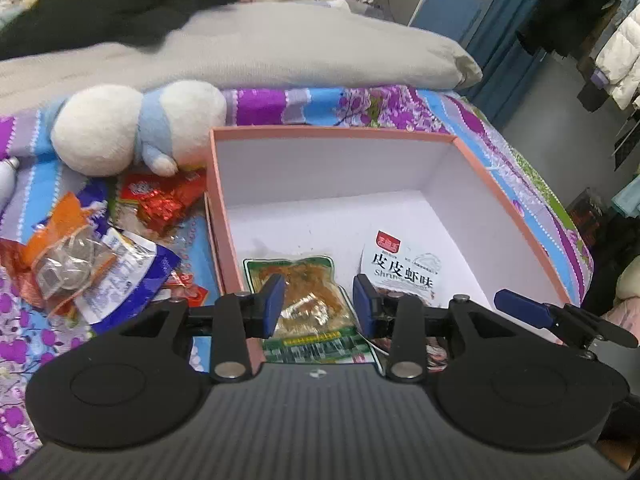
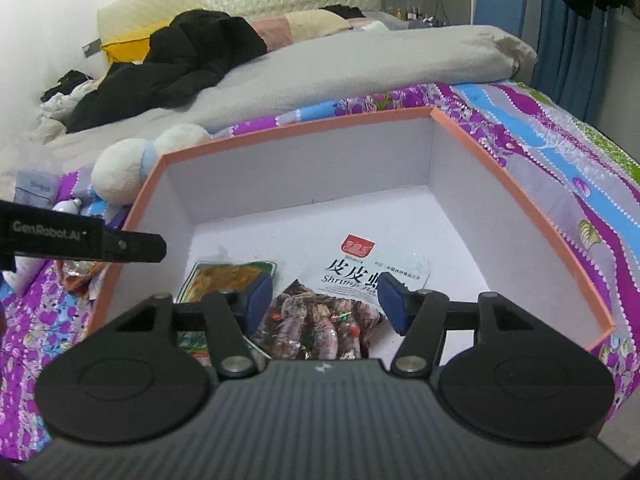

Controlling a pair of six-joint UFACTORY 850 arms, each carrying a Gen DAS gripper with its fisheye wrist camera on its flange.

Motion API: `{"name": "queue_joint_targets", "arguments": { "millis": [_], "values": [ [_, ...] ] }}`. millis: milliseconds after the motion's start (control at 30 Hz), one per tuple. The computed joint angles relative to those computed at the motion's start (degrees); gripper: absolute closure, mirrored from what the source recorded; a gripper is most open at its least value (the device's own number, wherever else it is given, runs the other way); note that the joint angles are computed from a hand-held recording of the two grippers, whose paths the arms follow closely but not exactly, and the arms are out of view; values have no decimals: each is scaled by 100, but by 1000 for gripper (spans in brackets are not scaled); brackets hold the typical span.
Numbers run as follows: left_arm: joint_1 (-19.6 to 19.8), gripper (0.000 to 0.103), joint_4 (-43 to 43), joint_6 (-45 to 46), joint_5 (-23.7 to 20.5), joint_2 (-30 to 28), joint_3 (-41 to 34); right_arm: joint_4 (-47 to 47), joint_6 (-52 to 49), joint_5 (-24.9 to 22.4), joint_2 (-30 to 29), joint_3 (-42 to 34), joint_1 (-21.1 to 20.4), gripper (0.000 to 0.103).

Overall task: Organize snacks
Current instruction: 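Open both grippers to drop both packets into the pink box, then raise both tools up and away from the pink box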

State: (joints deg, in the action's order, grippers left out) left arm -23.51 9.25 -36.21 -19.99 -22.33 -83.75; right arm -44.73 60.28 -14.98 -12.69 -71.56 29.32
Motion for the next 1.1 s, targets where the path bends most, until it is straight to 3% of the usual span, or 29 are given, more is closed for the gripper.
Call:
{"name": "queue_joint_targets", "arguments": {
  "millis": [400,767,1100],
  "values": [
    [-332,60,1758,-1848,-31,1278,965,-1142,1171,-35,922,569,392,43],
    [-801,57,3254,-3402,-363,2486,1887,-2129,2201,-299,1652,1087,904,43],
    [-1175,57,4009,-4382,-690,3273,2550,-2281,2327,-532,2076,1412,1296,43]
  ]
}}
